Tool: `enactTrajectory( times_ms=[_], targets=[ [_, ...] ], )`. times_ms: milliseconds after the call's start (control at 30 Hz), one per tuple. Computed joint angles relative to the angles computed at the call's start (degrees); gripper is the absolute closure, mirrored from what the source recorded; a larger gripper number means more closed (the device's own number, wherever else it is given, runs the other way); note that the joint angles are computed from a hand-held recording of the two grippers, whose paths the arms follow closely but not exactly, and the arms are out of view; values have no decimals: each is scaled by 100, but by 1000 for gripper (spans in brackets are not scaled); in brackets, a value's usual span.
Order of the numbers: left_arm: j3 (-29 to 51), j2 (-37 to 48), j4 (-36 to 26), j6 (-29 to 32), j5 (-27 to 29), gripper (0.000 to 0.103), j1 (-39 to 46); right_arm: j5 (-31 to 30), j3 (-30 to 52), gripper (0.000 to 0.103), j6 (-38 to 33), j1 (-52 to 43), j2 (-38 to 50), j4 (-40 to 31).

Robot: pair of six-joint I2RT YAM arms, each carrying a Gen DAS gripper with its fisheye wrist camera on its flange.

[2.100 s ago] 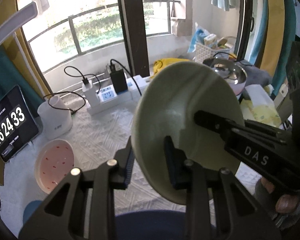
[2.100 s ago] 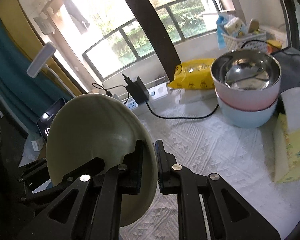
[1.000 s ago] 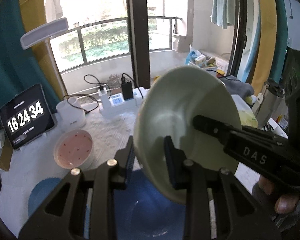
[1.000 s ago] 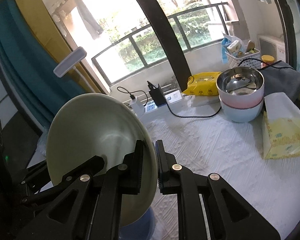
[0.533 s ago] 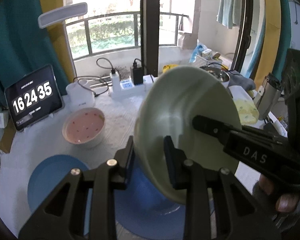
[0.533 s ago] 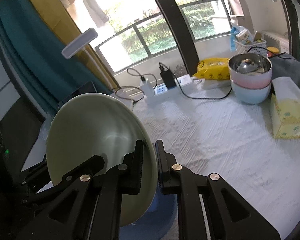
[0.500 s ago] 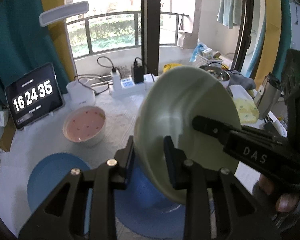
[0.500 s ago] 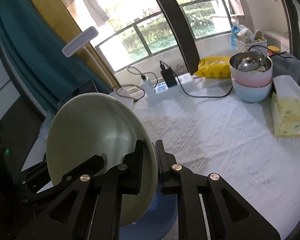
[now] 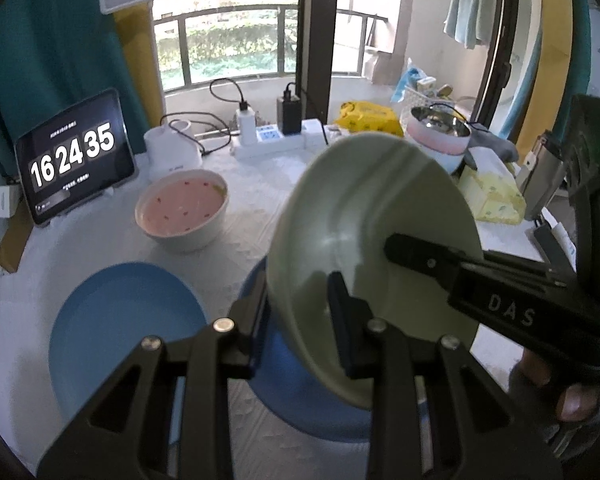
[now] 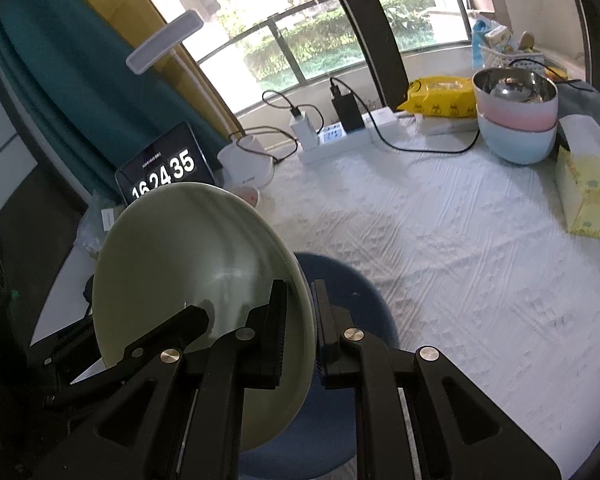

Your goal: Organize plates and bowls

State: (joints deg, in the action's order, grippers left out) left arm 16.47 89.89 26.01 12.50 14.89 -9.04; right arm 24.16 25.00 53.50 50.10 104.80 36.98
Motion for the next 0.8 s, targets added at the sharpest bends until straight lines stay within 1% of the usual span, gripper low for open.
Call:
enactTrajectory(
  times_ms=[300,433,800],
  targets=[
    [-13,568,309,75,73,74,149,-111,263,90,192,101,472,-124],
    [44,788,339,110,114,74,227,-184,387,90,233,104,638,-190],
    [188,1248,412,178,43,74,20,25,632,89,253,136,690,-846]
  ],
)
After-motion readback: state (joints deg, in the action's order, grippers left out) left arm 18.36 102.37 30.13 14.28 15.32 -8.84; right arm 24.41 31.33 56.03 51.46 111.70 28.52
